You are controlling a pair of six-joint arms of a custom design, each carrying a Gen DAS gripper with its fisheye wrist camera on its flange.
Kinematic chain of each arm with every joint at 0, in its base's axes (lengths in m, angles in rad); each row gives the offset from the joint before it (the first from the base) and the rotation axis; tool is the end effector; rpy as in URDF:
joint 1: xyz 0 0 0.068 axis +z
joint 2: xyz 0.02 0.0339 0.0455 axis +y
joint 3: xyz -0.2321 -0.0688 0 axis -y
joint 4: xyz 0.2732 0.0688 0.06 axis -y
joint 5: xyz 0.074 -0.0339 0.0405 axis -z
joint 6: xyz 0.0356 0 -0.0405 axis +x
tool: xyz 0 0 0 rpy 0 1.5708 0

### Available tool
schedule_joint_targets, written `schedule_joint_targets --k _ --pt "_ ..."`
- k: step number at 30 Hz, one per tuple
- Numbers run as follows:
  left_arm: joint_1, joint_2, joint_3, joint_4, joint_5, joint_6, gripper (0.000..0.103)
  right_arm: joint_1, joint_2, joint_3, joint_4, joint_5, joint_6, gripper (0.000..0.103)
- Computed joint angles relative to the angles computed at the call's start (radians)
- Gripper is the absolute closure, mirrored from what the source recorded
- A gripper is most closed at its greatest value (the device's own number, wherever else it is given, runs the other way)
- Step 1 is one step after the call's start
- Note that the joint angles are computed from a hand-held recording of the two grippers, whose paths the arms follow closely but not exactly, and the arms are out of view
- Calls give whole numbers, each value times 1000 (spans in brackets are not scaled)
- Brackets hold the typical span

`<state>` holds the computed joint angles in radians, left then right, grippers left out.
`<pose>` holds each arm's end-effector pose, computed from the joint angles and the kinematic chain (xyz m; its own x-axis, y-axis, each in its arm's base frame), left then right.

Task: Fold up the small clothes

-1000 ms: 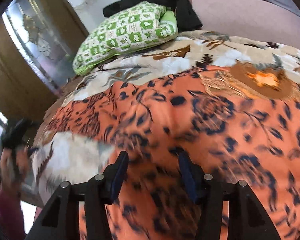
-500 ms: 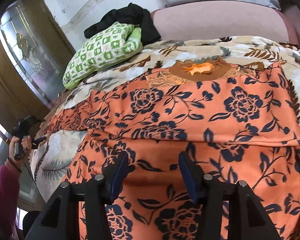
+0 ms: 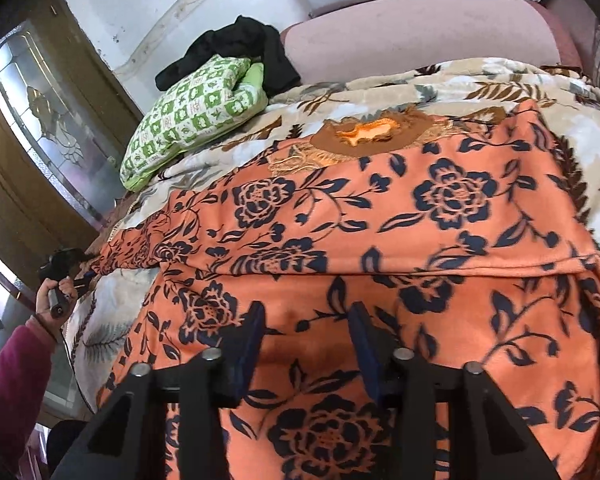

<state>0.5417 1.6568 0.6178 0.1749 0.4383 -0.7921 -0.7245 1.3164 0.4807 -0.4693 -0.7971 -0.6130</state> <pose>0.2641 0.1413 0.0589 -0.2934 -0.9288 -0.2263 -0.6259 0.3656 -0.6889 0.1781 -0.1236 0.0803 -0.7765 0.1504 -0.6119 -0.1520 0.8978 0.4134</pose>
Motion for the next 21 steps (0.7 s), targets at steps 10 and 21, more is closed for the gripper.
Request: schedule_joint_targets --k 10,21 --pt "-488 -477 20 -298 -375 110 98 -323 186 204 -213 -102 -273 60" --pt "-1307 67 775 -542 -691 63 98 -589 544 609 -489 -269 -368 60"
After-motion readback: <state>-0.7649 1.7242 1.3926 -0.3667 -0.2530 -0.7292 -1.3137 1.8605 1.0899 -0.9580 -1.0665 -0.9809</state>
